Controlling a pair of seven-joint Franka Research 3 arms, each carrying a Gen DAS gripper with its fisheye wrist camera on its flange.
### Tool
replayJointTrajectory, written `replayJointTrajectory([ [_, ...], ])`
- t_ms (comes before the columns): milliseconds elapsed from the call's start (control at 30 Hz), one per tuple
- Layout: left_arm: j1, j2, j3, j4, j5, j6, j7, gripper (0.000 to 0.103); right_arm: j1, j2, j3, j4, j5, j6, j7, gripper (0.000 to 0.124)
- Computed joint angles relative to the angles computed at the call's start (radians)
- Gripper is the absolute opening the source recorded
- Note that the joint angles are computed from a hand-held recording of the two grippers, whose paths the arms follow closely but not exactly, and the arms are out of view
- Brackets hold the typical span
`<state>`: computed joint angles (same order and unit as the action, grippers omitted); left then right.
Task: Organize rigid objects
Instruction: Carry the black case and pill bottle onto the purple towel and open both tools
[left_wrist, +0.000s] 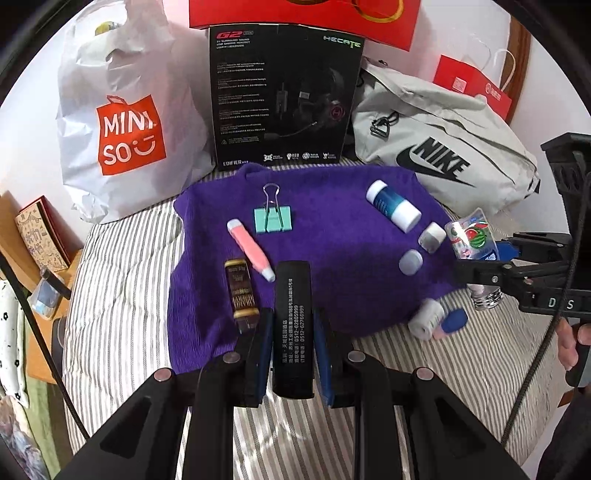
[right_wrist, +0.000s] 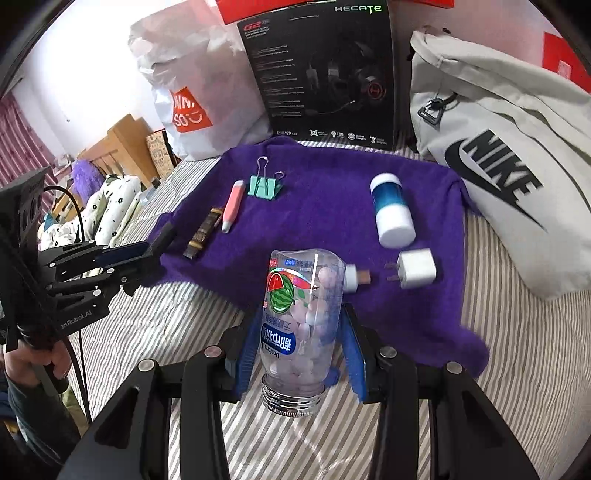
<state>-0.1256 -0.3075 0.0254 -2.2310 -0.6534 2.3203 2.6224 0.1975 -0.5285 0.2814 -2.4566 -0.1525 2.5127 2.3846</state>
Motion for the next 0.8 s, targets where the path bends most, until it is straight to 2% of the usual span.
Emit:
replayJointTrajectory([
  [200, 0.006, 0.070, -0.022, 0.067, 0.014, -0.001, -0.025, 0.021, -0.019, 0.069, -0.035, 0.067, -0.012, -0.011, -0.046, 0.042],
  [633, 0.038, 0.192, -0.088, 0.158, 0.048, 0.009, -0.070, 0.021, -0.030, 0.255, -0.117, 0.185, -0.013, 0.023, -0.139, 0.042],
  [800, 0.046, 0.220, -0.105, 0.174, 0.051, 0.009, -0.079, 0.021, -0.022, 0.315, -0.136, 0.236, -0.033, -0.019, -0.167, 0.042],
])
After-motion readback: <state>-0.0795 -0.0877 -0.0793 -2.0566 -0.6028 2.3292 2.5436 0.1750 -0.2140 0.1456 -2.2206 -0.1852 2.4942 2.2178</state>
